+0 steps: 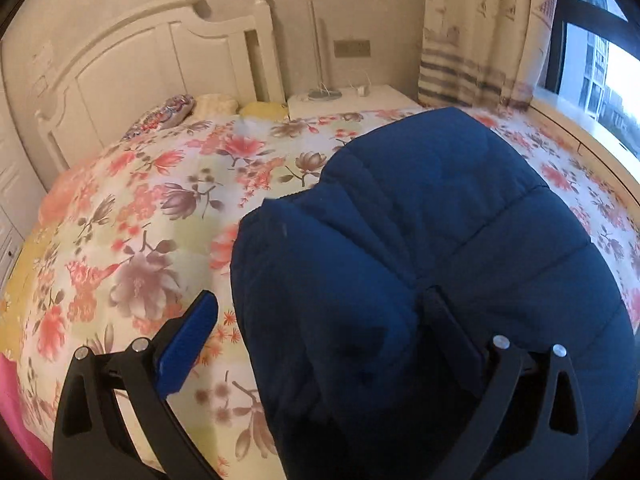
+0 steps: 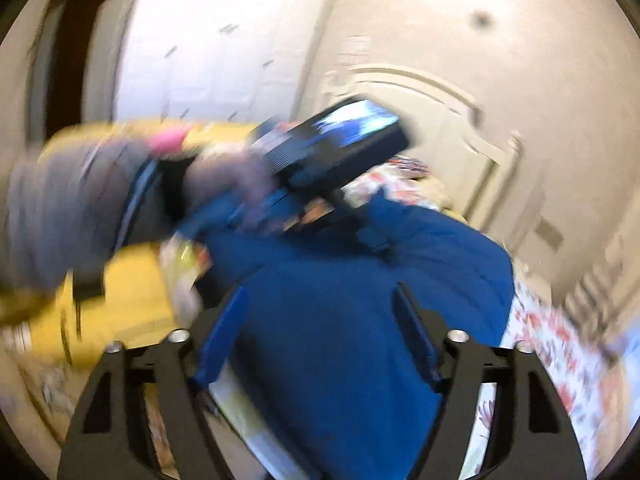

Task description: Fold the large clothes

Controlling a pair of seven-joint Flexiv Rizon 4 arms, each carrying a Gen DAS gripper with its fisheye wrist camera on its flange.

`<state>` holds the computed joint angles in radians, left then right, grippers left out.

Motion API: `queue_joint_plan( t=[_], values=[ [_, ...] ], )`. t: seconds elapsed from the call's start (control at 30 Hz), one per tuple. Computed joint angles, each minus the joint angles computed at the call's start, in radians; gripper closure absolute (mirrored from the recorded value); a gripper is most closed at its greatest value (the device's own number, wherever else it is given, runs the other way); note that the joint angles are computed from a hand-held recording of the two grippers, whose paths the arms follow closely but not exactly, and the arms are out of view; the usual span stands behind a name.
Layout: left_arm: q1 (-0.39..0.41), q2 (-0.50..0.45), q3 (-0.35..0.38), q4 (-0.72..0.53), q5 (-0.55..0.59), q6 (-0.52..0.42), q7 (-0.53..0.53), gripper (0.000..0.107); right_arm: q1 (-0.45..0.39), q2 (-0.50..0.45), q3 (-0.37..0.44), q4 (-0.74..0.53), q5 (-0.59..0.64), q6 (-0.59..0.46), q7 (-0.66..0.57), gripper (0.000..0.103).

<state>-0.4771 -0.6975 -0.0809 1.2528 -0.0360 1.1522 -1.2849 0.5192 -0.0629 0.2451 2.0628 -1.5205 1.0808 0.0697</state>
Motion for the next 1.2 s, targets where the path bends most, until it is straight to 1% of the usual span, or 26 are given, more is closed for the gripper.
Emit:
queue_joint_plan(
  t=[0.03, 0.07, 0.1, 0.17, 0.2, 0.23, 0.3, 0.37, 0.43, 0.47, 0.5, 0.53, 0.57, 0.6, 0.63, 0.7, 0.73, 0.77, 0.83, 0.9, 0.97, 1.03, 1.07, 1.13, 1.17, 1.2],
  values=[
    [-0.004, 0.004, 0.006, 0.015, 0.008, 0.030, -0.008, 0.006, 0.006, -0.017, 0.001, -0.022, 0.018, -0.019, -0.004, 0.040],
    [-0.006, 0.004, 0.008, 0.019, 0.011, 0.041, -0.013, 0.006, 0.017, -0.041, 0.003, -0.042, 0.054, -0.033, -0.042, 0.040],
    [-0.002, 0.004, 0.003, 0.024, 0.007, 0.050, -0.012, 0.006, 0.032, -0.083, 0.003, -0.076, 0.102, -0.041, -0.100, 0.040],
    [0.011, 0.010, -0.012, 0.039, -0.005, 0.057, 0.000, 0.006, 0.076, -0.164, 0.017, -0.116, 0.257, -0.077, -0.272, 0.040],
    [0.007, 0.009, -0.004, 0.031, -0.001, 0.052, 0.000, 0.006, 0.117, -0.185, 0.010, -0.128, 0.272, -0.148, -0.306, 0.039],
    [-0.004, 0.014, 0.015, 0.021, 0.012, 0.042, -0.006, 0.006, 0.144, -0.192, -0.005, -0.128, 0.246, -0.180, -0.316, 0.039],
    [-0.023, 0.038, 0.047, 0.029, 0.042, 0.055, -0.034, 0.006, 0.148, -0.182, -0.016, -0.116, 0.281, -0.143, -0.327, 0.039],
    [-0.055, 0.066, 0.094, 0.043, 0.096, 0.115, -0.082, 0.006, 0.141, -0.167, -0.019, -0.102, 0.318, -0.100, -0.352, 0.039],
    [-0.071, 0.080, 0.114, 0.044, 0.132, 0.143, -0.103, 0.006, 0.140, -0.166, -0.031, -0.098, 0.321, -0.086, -0.364, 0.039],
    [-0.093, 0.076, 0.144, 0.031, 0.162, 0.136, -0.124, 0.006, 0.146, -0.166, -0.034, -0.097, 0.312, -0.092, -0.355, 0.039],
    [-0.126, 0.067, 0.189, 0.010, 0.191, 0.112, -0.155, 0.006, 0.147, -0.166, -0.038, -0.096, 0.305, -0.092, -0.352, 0.039],
    [-0.167, 0.046, 0.245, -0.036, 0.261, 0.043, -0.221, 0.006, 0.147, -0.164, -0.041, -0.094, 0.295, -0.089, -0.342, 0.039],
    [-0.185, 0.024, 0.269, -0.060, 0.295, -0.007, -0.250, 0.006, 0.145, -0.163, -0.044, -0.093, 0.285, -0.076, -0.332, 0.039],
    [-0.178, 0.016, 0.259, -0.051, 0.287, 0.004, -0.260, 0.006, 0.142, -0.158, -0.043, -0.084, 0.280, -0.061, -0.322, 0.039],
    [-0.143, 0.016, 0.218, -0.015, 0.263, 0.060, -0.284, 0.006, 0.134, -0.146, -0.038, -0.071, 0.290, -0.040, -0.323, 0.039],
    [-0.080, 0.026, 0.146, 0.042, 0.211, 0.109, -0.295, 0.006, 0.106, -0.112, -0.025, -0.044, 0.340, 0.031, -0.374, 0.039],
    [-0.063, 0.030, 0.129, 0.061, 0.193, 0.123, -0.297, 0.006, 0.096, -0.092, -0.023, -0.029, 0.347, 0.049, -0.391, 0.040],
    [-0.044, 0.035, 0.109, 0.084, 0.173, 0.143, -0.298, 0.006, 0.087, -0.058, -0.026, -0.009, 0.331, 0.037, -0.388, 0.040],
    [-0.024, 0.035, 0.086, 0.110, 0.144, 0.174, -0.291, 0.006, 0.055, -0.007, -0.033, 0.019, 0.298, 0.008, -0.327, 0.040],
    [-0.024, 0.031, 0.087, 0.120, 0.129, 0.194, -0.290, 0.006, -0.009, 0.032, -0.052, 0.045, 0.227, 0.060, -0.206, 0.040],
    [-0.044, 0.030, 0.114, 0.121, 0.133, 0.207, -0.304, 0.006, -0.075, 0.050, -0.073, 0.050, 0.161, 0.106, -0.106, 0.040],
    [-0.060, 0.027, 0.136, 0.123, 0.139, 0.226, -0.321, 0.006, -0.128, 0.032, -0.090, 0.019, 0.163, 0.104, -0.064, 0.040],
    [-0.063, 0.027, 0.140, 0.128, 0.138, 0.236, -0.327, 0.006, -0.147, 0.008, -0.100, -0.007, 0.161, 0.115, -0.043, 0.042],
    [-0.060, 0.024, 0.137, 0.132, 0.131, 0.249, -0.327, 0.006, -0.184, -0.041, -0.126, -0.043, 0.153, 0.163, -0.002, 0.045],
    [-0.058, 0.024, 0.134, 0.136, 0.126, 0.254, -0.326, 0.006, -0.194, -0.074, -0.135, -0.066, 0.184, 0.172, -0.020, 0.045],
    [-0.054, 0.024, 0.130, 0.139, 0.122, 0.257, -0.321, 0.006, -0.189, -0.115, -0.148, -0.089, 0.234, 0.163, -0.072, 0.045]
  ],
)
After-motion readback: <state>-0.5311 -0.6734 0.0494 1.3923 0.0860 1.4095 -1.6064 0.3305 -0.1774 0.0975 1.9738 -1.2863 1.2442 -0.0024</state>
